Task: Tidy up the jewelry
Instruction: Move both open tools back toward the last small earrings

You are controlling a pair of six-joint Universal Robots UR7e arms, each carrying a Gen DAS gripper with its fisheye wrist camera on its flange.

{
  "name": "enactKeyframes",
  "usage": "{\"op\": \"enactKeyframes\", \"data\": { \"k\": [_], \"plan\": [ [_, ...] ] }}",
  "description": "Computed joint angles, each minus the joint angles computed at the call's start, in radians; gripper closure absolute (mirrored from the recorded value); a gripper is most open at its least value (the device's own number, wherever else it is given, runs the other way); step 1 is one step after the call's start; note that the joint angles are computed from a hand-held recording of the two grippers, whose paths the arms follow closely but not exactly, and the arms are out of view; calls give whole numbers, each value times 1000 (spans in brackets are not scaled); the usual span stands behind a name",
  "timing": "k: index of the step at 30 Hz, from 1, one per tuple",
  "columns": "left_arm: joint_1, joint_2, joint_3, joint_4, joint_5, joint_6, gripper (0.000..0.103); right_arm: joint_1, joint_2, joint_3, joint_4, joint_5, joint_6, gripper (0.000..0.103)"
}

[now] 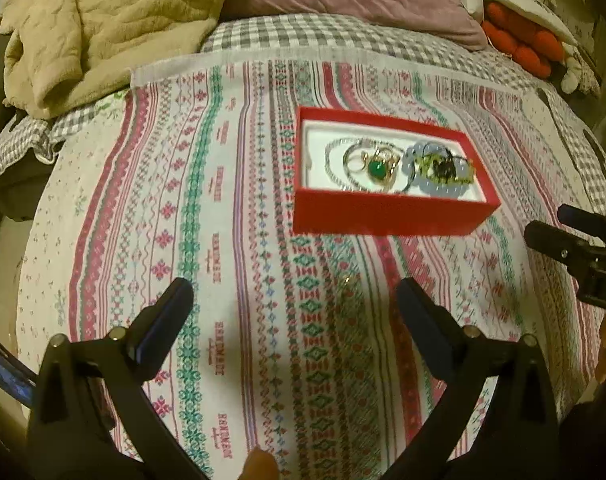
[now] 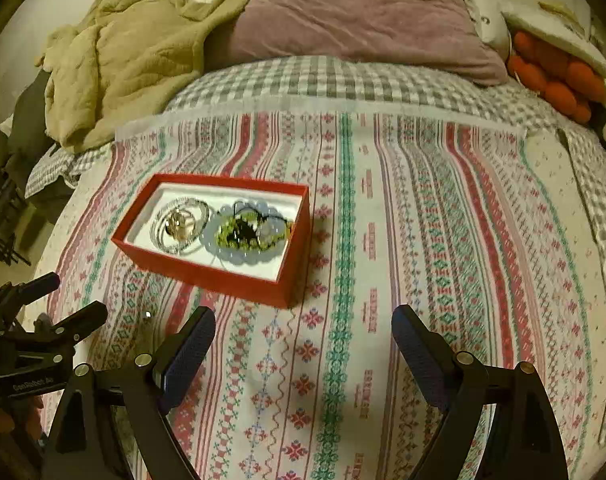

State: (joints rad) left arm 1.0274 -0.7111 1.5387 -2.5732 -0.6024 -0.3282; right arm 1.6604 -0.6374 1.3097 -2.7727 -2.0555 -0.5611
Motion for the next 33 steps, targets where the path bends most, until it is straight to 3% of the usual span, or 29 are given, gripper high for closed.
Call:
{"op": "enactKeyframes", "data": {
  "k": [18, 33],
  "plan": [
    [30, -49, 87, 78, -13, -32, 2, -12, 6, 55, -3, -74, -64, 12],
    [47, -46, 89, 135, -16, -50, 2, -4, 56, 83, 37, -113, -90, 12]
  ]
}}
